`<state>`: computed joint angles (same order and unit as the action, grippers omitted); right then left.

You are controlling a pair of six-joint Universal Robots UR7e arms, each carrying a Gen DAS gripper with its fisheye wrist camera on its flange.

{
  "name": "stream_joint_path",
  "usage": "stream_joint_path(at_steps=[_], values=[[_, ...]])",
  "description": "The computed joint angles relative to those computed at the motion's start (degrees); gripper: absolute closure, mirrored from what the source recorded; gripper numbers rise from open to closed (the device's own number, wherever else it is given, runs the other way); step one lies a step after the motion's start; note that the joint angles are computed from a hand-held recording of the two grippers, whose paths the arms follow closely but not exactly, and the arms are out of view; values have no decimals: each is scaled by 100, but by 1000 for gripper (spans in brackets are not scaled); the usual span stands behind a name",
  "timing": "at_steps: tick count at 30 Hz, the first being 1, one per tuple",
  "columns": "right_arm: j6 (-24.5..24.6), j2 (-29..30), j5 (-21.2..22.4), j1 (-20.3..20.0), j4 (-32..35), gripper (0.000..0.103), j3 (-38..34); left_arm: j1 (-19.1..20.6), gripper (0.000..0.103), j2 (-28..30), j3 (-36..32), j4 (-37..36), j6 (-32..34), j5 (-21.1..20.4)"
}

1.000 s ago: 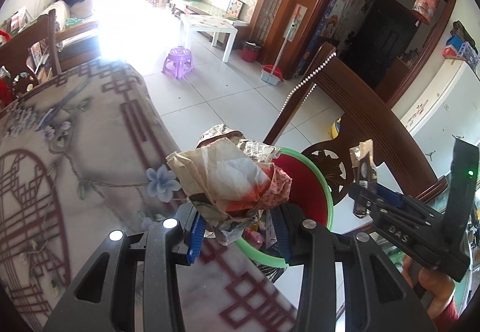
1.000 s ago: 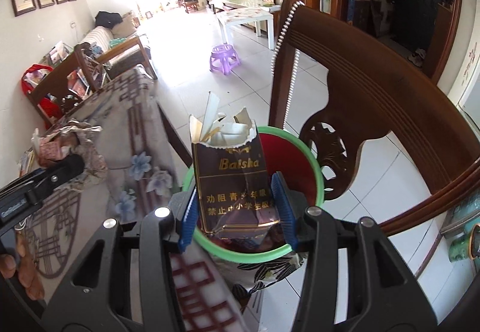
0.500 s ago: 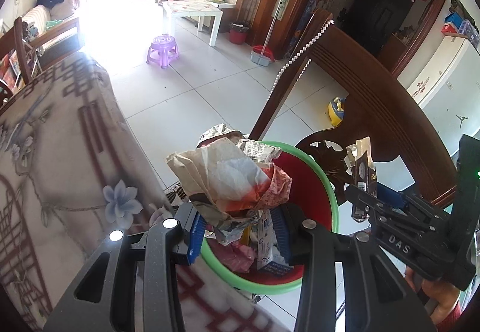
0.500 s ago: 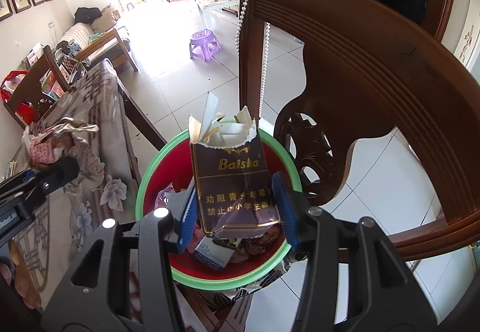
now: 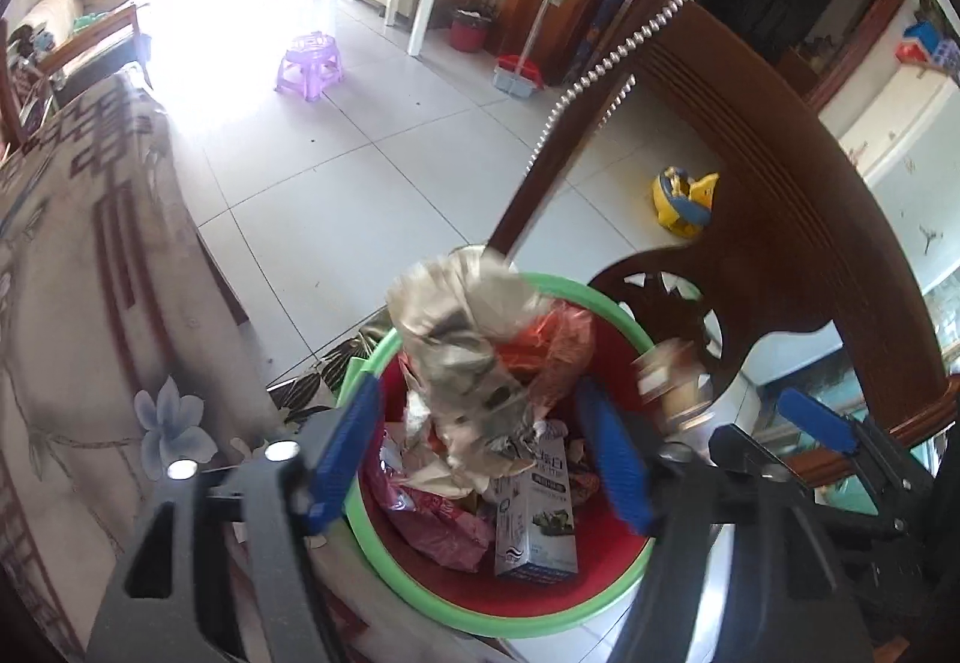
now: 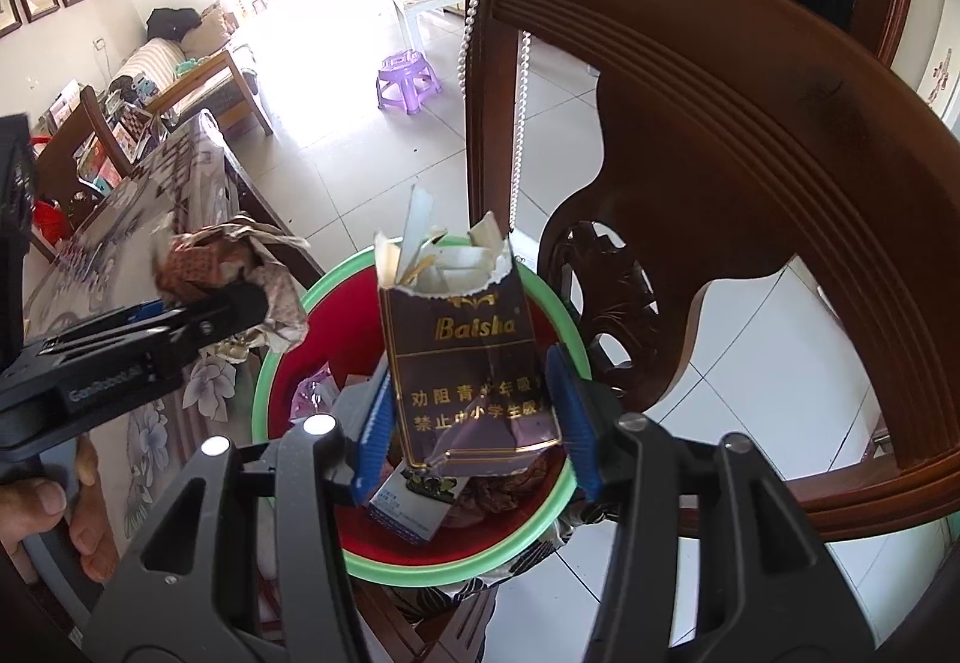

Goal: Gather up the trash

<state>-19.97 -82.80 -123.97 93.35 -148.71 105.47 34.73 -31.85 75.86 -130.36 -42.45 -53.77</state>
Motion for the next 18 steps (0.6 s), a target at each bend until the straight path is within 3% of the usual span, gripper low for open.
stream_joint_path(at_steps=[1,8,10,14,18], values=[[-36,1,-79,31,-144,27,44,-12,35,-75,102,-83,-43,21],[122,-295,-39,240,-230,27,303,-360,20,-816,905,-117,-334,765],[141,-407,-46,432,-345,26,453,-527,16,-1140,1238,-92,-483,1053],[176,-525,-156,945,-794,11,802,-817,15,-1825,1861,219,-955,1476],[377,-520,-321,1483,-1011,8,1102,-1110,13,-2623,2520,731,-1550,1810]])
